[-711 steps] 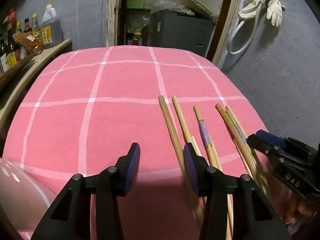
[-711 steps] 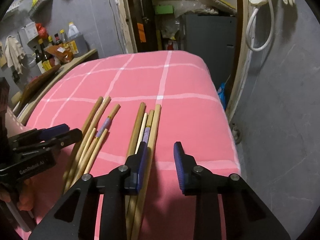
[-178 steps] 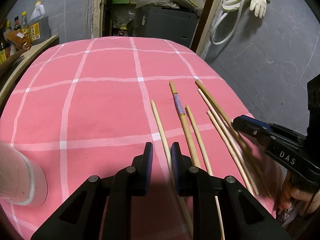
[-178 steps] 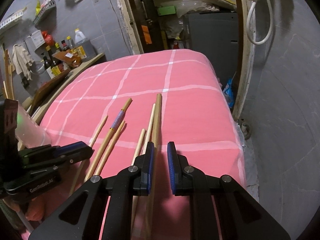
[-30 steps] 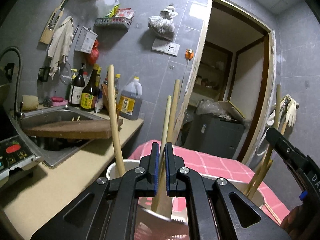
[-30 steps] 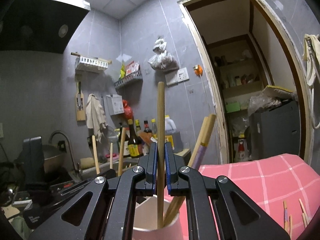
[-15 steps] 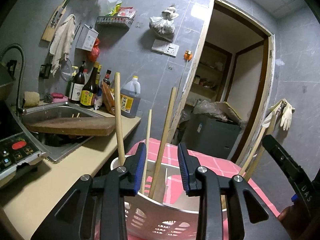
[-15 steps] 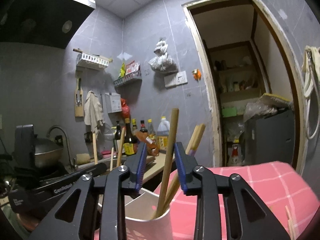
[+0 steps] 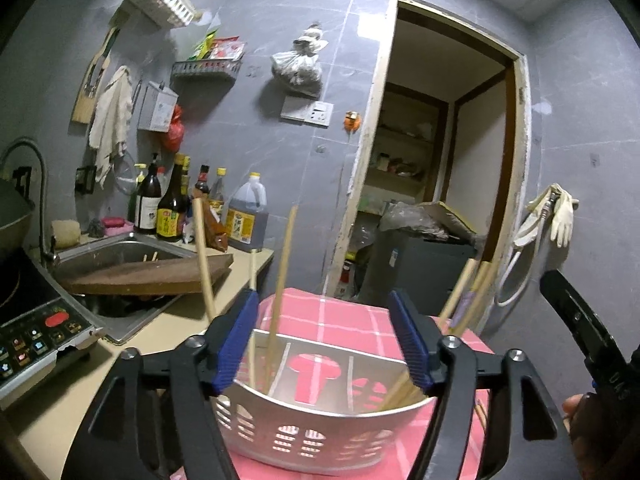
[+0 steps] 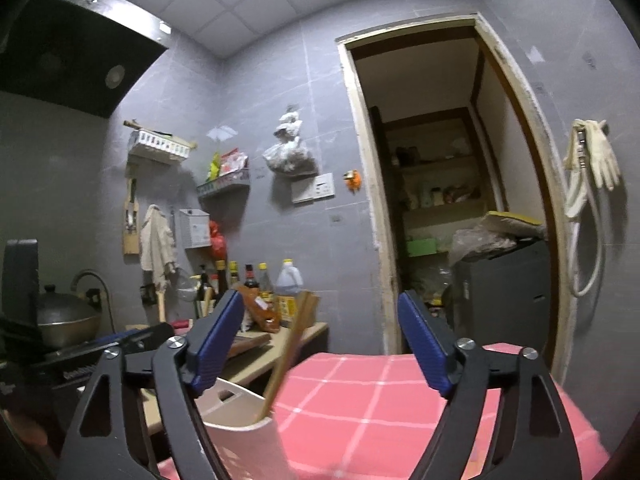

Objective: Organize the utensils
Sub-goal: 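Lower both chopsticks into the white caddy and open both grippers, then move both grippers back down to the remaining chopsticks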

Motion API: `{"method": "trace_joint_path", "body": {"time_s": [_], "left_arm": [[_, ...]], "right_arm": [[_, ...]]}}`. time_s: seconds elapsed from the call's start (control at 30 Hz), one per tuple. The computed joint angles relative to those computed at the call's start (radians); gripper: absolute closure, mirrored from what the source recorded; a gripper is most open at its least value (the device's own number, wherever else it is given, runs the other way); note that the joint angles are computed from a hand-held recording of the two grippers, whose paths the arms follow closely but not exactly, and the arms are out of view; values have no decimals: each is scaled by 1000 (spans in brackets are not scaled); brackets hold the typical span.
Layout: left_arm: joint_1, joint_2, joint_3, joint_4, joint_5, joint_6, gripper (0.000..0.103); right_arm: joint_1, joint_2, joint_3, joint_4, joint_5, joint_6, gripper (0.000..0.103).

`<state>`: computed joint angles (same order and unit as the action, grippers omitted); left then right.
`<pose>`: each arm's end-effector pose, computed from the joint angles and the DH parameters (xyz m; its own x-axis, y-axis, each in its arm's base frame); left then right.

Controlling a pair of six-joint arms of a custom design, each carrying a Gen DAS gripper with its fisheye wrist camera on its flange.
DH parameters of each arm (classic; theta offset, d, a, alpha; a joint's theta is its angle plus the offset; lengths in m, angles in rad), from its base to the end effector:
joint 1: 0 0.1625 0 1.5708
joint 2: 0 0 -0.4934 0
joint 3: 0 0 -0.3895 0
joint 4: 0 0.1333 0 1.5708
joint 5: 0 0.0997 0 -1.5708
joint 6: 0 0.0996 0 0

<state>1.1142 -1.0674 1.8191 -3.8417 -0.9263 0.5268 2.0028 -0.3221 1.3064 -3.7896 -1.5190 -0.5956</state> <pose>-0.0944 -0.6302 0.4242 -0.8375 -0.1376 -0.5289 0.5134 0.1336 -0.8477 0.4650 -0.6780 0.0556 -0.6563 -0.5510 0.5154 -0.6117 -0.0114 -0.7910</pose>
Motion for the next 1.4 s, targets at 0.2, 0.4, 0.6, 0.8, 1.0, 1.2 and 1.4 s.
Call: {"method": "trace_joint_path", "body": {"time_s": [0.2, 0.4, 0.6, 0.8, 1.0, 1.2, 1.4], "left_arm": [[-25, 2, 25, 1, -22, -16, 12], [-52, 22, 51, 1, -43, -38, 5], [-82, 71, 64, 2, -34, -56, 2], [-94, 123, 43, 40, -4, -106, 2], [-83, 164, 7, 123, 24, -163, 2], [-61, 191, -46, 316, 60, -229, 2], [-40, 216, -117, 527, 63, -282, 2]], "right_arm": [[-16, -71, 104, -74, -61, -10, 0], [-32, -138, 195, -121, -123, -33, 0], [-45, -184, 249, -128, -188, -70, 0], [-68, -204, 289, -159, -234, -109, 0], [-94, -209, 306, -164, -287, -120, 0], [-118, -218, 286, -40, -333, -69, 0], [-132, -229, 252, 140, -370, 0, 0]]}}
